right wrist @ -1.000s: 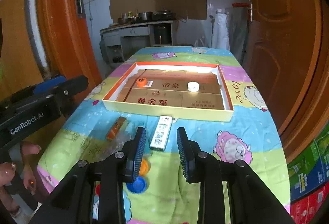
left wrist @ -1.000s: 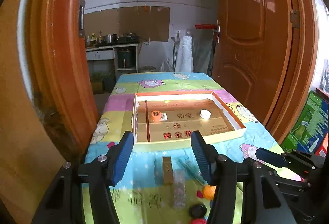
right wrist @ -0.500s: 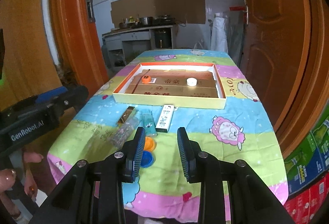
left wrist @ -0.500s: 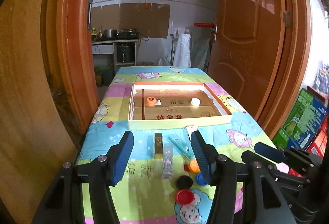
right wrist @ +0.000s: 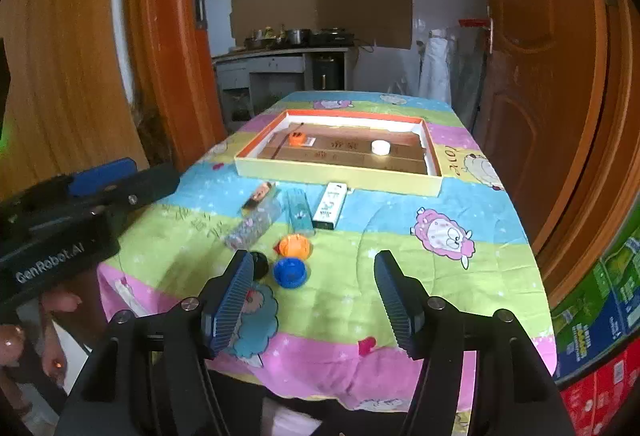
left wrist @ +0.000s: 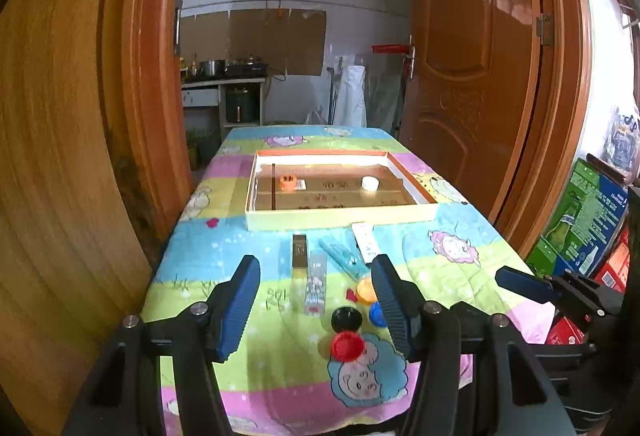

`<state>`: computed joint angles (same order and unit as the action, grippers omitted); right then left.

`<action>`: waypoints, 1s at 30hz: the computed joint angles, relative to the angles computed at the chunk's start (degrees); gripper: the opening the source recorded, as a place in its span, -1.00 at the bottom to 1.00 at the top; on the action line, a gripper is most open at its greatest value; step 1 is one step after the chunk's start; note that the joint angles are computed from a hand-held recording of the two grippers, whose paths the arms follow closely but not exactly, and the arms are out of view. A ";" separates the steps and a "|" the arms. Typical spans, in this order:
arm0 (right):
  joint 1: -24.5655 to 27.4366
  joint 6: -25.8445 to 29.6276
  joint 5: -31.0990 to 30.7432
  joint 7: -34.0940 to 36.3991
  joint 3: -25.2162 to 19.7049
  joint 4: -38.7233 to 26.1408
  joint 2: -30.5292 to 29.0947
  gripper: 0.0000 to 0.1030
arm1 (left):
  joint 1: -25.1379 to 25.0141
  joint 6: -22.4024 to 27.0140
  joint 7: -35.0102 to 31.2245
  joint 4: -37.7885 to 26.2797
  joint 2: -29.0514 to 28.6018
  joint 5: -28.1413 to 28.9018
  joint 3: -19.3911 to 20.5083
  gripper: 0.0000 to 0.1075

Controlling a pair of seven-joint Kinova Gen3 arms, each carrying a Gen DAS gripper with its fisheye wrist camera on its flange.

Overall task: Organize rigid objects
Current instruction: 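Move both grippers back toward the remaining caps on the tablecloth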

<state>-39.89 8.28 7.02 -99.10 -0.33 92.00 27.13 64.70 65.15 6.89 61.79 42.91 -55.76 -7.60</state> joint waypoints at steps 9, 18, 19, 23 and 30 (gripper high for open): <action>-2.58 -1.20 1.70 0.32 3.42 2.04 2.34 0.26 | -0.34 -4.02 3.38 4.24 0.65 1.48 1.07 0.08; 3.04 -2.78 -0.12 4.40 -2.04 3.66 3.44 0.26 | -1.55 -10.18 0.36 4.74 2.61 4.37 1.56 0.08; 3.25 -2.88 -0.28 4.83 -2.10 3.71 3.53 0.26 | -1.71 -10.84 0.03 4.69 2.82 4.85 1.43 0.08; 4.71 -3.18 -1.41 5.96 -2.99 3.91 3.67 0.26 | -2.34 -12.19 -1.35 3.78 3.90 6.64 0.51 0.08; 7.66 -2.79 -3.27 7.38 -5.47 3.36 4.33 0.26 | -3.17 -10.84 -5.66 -0.51 7.31 9.79 -0.86 0.05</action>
<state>-32.23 5.49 3.75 -91.72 -5.80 95.37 31.46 61.52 54.32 1.23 61.28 50.22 -45.98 -8.46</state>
